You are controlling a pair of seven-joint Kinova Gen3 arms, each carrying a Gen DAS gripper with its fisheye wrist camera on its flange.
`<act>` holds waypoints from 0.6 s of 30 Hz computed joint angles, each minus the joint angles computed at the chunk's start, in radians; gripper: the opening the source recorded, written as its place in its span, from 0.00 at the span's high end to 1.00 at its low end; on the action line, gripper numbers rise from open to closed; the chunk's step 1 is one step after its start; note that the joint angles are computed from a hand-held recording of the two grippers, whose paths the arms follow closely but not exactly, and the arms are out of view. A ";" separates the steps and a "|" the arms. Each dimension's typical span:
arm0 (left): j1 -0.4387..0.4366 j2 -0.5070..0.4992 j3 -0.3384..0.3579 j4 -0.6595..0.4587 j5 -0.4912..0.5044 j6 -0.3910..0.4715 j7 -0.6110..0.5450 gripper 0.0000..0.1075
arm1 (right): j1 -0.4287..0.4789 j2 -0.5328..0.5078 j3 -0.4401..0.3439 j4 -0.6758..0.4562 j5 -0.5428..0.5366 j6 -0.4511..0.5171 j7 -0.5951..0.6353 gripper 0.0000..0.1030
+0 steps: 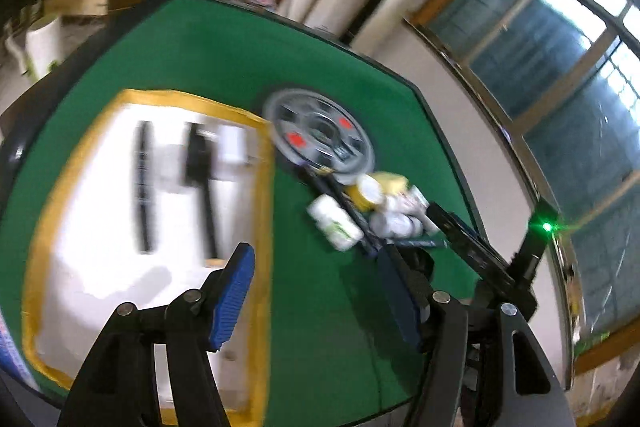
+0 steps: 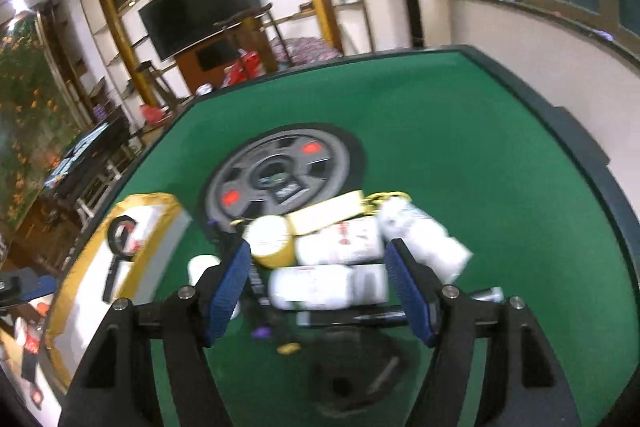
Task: Organize rigid objects
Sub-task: 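Withdraw both grippers from the tray toward the remaining objects, then grasp a small white pill bottle from the pile with the left gripper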
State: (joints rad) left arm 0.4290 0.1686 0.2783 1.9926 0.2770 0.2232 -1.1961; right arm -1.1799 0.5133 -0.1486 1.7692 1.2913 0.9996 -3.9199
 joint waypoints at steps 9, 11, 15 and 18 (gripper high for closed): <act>0.220 0.204 -0.128 -0.204 -0.180 0.104 0.242 0.38 | -0.036 0.015 0.003 0.090 0.069 0.127 -0.128 0.32; 0.238 0.240 -0.146 -0.240 -0.203 0.123 0.281 0.38 | -0.038 0.019 -0.010 0.098 0.085 0.157 -0.153 0.19; 0.270 0.310 -0.179 -0.315 -0.249 0.174 0.363 0.38 | -0.022 0.013 -0.037 0.115 0.119 0.155 -0.180 0.19; 0.244 0.345 -0.150 -0.344 -0.240 0.186 0.369 0.38 | -0.015 0.010 -0.049 0.119 0.128 0.152 -0.184 0.19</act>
State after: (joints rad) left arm 0.6727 0.5134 0.1278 1.6486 0.0369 0.4095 -0.8273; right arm -1.1944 0.5238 -0.1980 1.8879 1.4189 1.1515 -4.1042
